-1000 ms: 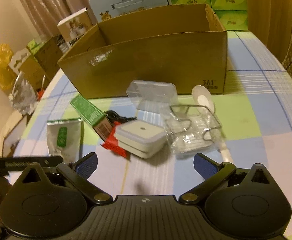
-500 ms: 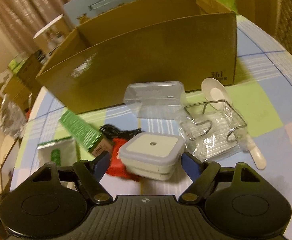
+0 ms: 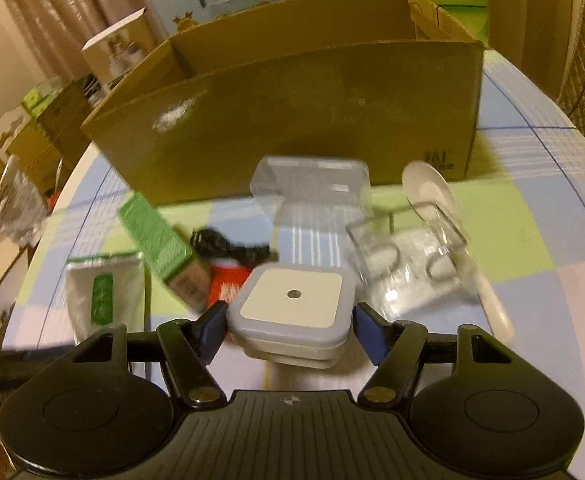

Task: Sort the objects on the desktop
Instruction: 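Grasp the silver foil leaf bag with the left tool while the right grasps the white square device, then lift the foil bag with the left tool while the right lifts the white device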

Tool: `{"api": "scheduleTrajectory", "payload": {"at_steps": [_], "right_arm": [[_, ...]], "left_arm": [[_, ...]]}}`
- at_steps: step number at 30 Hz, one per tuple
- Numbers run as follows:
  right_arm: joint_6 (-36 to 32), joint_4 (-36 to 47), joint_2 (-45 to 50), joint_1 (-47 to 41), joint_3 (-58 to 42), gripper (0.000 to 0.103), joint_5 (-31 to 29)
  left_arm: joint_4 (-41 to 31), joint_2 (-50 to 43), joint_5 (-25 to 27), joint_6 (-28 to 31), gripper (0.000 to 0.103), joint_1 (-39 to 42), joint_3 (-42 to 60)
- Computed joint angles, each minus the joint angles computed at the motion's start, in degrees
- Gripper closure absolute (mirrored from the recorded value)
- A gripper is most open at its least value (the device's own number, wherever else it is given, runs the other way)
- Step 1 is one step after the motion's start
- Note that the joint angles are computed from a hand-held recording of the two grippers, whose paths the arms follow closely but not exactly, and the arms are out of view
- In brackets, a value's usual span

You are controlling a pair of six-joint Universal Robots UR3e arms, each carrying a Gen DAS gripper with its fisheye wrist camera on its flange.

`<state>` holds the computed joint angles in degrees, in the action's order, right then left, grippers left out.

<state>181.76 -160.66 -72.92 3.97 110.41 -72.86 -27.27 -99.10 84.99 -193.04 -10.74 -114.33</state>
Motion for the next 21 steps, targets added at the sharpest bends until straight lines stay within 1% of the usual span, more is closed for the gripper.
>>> {"api": "scheduleTrajectory", "payload": {"at_steps": [2,5,8,9,11,14,18,21], "right_arm": [[-2.3,1.6,-3.3,-0.9,3.2,0.038,0.9],[-5.5,3.3,-7.5,-1.9,7.2,0.038,1.4],[-7.2,2.6,-9.7,-1.7,9.7,0.038,0.9],[-7.2,1.8,-9.8,-1.4,10.1,0.038,0.4],[-6.9,-0.9,-9.6,-0.8,11.2,0.038,-0.2],[-6.8,-2.8,-8.5,0.0,11.7,0.037,-1.1],[-6.8,-6.6,-7.3,0.2,13.3,0.030,-1.3],[-7.3,-9.1,-6.0,0.0,13.9,0.027,-0.8]], "left_arm": [[-1.5,1.5,-0.2,0.6,0.043,-0.5,-0.5],[-3.2,4.2,-1.0,1.1,0.043,-1.0,-2.1],[-4.0,5.9,-0.7,0.2,0.039,-1.5,-3.4],[-3.7,6.1,-0.1,-0.2,0.035,-1.7,-3.7],[-3.0,6.0,0.7,-1.8,0.029,-1.9,-4.1],[-2.3,5.3,0.4,-3.5,0.028,-1.5,-3.9],[-1.7,2.4,0.1,-3.8,0.028,-2.1,-1.8],[-2.0,-0.6,2.5,-3.9,0.028,-4.1,0.6]]}}
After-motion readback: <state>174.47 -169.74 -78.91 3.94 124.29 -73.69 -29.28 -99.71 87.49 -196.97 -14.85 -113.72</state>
